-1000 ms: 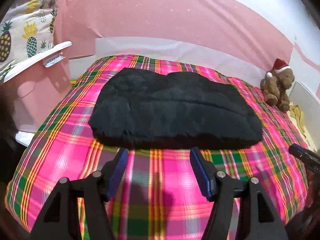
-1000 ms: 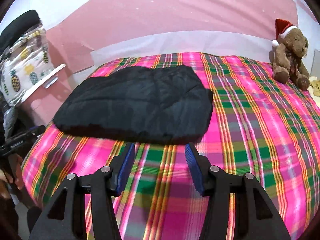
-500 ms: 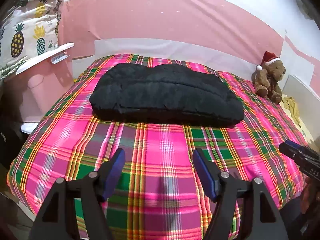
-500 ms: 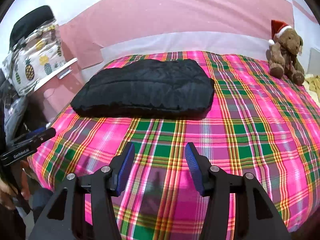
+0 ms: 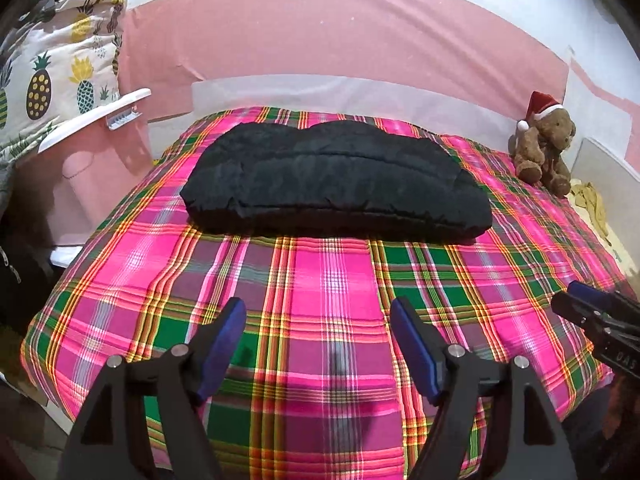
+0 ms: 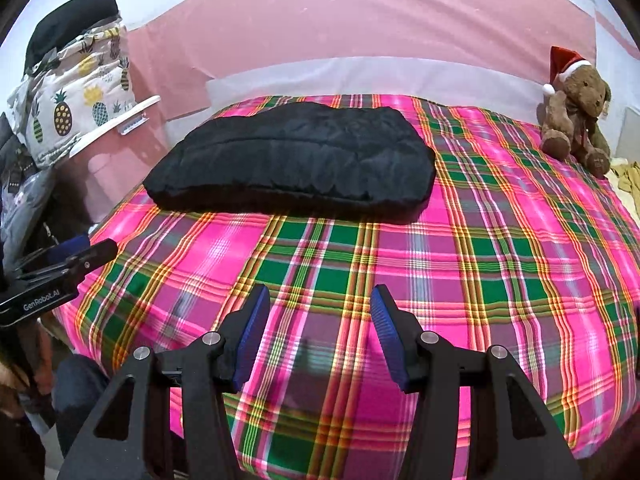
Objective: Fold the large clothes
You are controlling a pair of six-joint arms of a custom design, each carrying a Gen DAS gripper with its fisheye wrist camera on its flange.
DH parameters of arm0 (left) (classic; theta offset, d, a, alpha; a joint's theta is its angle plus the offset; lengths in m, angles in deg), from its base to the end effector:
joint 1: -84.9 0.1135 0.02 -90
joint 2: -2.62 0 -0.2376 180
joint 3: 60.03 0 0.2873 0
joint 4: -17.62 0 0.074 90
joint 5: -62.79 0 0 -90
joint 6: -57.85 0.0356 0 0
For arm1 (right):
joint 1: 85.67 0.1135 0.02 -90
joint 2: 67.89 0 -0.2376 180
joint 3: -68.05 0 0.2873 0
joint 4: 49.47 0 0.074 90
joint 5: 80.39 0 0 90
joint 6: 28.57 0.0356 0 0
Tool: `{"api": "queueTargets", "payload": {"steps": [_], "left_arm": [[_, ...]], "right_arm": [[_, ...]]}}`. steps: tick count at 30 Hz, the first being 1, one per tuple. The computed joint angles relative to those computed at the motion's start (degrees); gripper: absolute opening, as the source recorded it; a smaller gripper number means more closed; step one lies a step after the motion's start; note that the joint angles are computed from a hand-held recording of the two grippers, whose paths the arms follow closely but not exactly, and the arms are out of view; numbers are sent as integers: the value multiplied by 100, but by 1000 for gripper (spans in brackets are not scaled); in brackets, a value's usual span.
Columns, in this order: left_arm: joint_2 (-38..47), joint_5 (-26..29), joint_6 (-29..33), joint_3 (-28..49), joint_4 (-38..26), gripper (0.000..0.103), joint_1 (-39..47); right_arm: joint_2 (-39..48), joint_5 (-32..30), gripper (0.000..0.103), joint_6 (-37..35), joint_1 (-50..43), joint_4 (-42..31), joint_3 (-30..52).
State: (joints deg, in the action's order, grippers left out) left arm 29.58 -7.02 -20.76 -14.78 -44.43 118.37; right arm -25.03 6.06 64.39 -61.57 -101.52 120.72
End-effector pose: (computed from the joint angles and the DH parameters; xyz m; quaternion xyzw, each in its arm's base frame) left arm 0.1391 0.0772 0.2371 -0.1058 0.9019 -0.0015 0.4188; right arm 0.1908 0.0878 0.2504 -0.1800 0.8961 0.1222 0.3868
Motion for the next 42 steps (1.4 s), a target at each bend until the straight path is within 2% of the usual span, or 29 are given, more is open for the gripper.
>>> {"api": "queueTargets", "payload": {"steps": [20, 32, 42], "left_arm": [[-160, 79, -34, -94, -145, 76, 35], [-547, -310, -116, -165, -271, 76, -319], [-529, -56, -153, -132, -413, 76, -169]], "right_arm": [[66, 133, 53, 31, 136, 22, -1], [47, 149, 53, 40, 153, 21, -18], [-67, 143, 53, -15, 145, -52, -12]]}}
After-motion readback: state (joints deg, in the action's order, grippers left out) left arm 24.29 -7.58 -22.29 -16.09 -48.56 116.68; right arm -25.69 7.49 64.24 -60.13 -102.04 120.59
